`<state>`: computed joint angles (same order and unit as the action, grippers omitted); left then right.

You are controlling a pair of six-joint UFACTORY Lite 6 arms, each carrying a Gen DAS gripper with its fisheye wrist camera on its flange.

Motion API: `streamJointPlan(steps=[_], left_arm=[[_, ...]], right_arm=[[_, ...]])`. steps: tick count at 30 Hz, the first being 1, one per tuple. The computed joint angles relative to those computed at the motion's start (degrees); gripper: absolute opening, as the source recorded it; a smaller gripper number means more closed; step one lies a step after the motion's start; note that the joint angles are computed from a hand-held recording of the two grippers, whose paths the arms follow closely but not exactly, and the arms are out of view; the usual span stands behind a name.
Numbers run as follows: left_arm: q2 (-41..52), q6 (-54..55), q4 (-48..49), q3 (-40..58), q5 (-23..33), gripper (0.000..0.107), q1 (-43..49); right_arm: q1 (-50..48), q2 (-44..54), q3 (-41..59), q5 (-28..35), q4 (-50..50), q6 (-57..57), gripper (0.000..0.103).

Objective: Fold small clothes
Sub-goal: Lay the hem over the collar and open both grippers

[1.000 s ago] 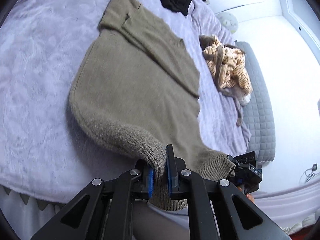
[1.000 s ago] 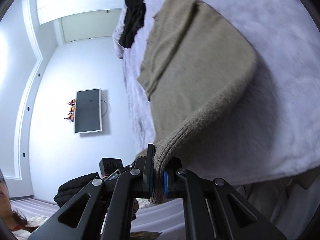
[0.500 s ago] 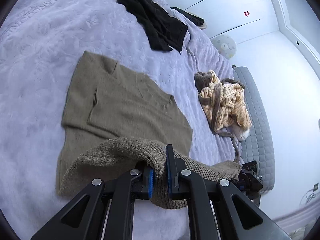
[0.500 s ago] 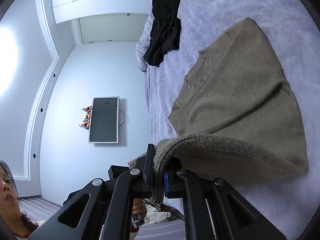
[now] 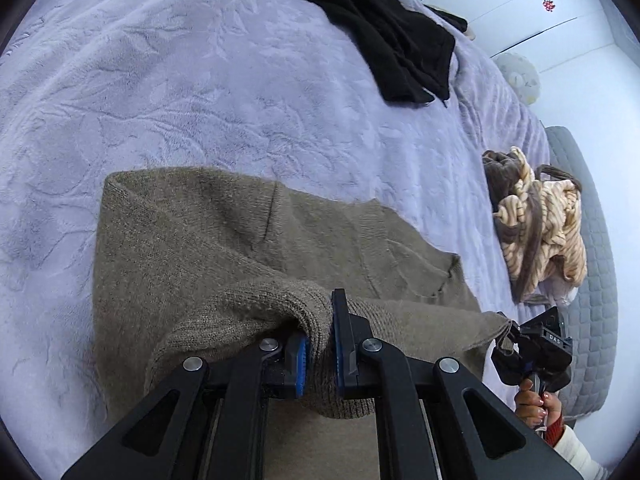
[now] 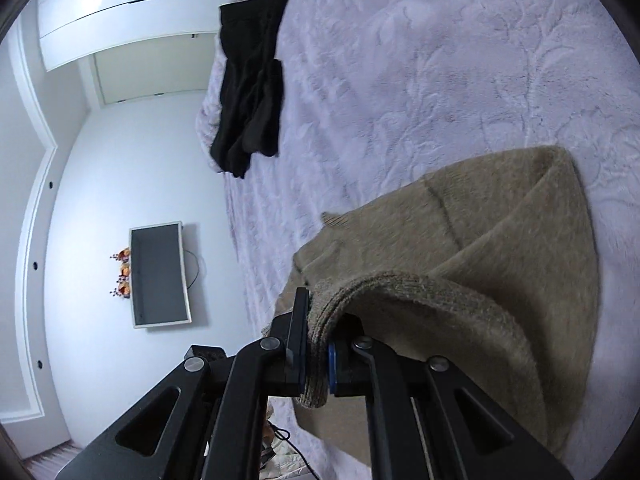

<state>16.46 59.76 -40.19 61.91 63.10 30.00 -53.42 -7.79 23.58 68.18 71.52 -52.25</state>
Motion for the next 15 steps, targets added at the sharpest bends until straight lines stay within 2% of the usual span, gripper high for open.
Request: streamJointPlan(steps=[3,7,8,9,10,11,12,15], left_arm=[[2.0,-2.4,1.1,-0.2,-2.7,0.014,-1.0],[0.9,-6.3,3.7,0.9,-2.6,0.014,-2.3],[-0.7,-6.3,4.4,0.6,-2.6,0.021,-2.6],[-3.1,-5.6,5.0,-0.2,-2.9,0.039,-2.9],[-5.4,-4.9,5.4,-0.9,-3.0,0.052,-2.8],[-8.5,-4.3,5.7,-2.2,-4.1,0.072,-2.8],[-12.2,-3.2,5.7,-3.7,-5.5,0.075,-2.6],[-19.0,-2.5,7.8,-5.8,-8.1,0.075,-2.5]], right_arm=[[2.3,6.7,1.8,-4.8,2.2,-2.3,0.008],[4.2,6.5,4.2,-6.9,1.5,0.3,0.012],[4.0,5.0,4.7,-6.5,-0.1,1.7,0.013],[4.6,3.9,5.8,-6.7,-1.2,3.2,0.019],[4.9,2.4,6.8,-6.6,-2.4,4.6,0.033],[4.8,0.8,7.8,-6.0,-3.3,5.6,0.045],[4.5,-0.9,8.5,-5.4,-4.2,6.4,0.064],[3.9,-6.9,10.2,-4.8,-8.6,9.9,0.064]])
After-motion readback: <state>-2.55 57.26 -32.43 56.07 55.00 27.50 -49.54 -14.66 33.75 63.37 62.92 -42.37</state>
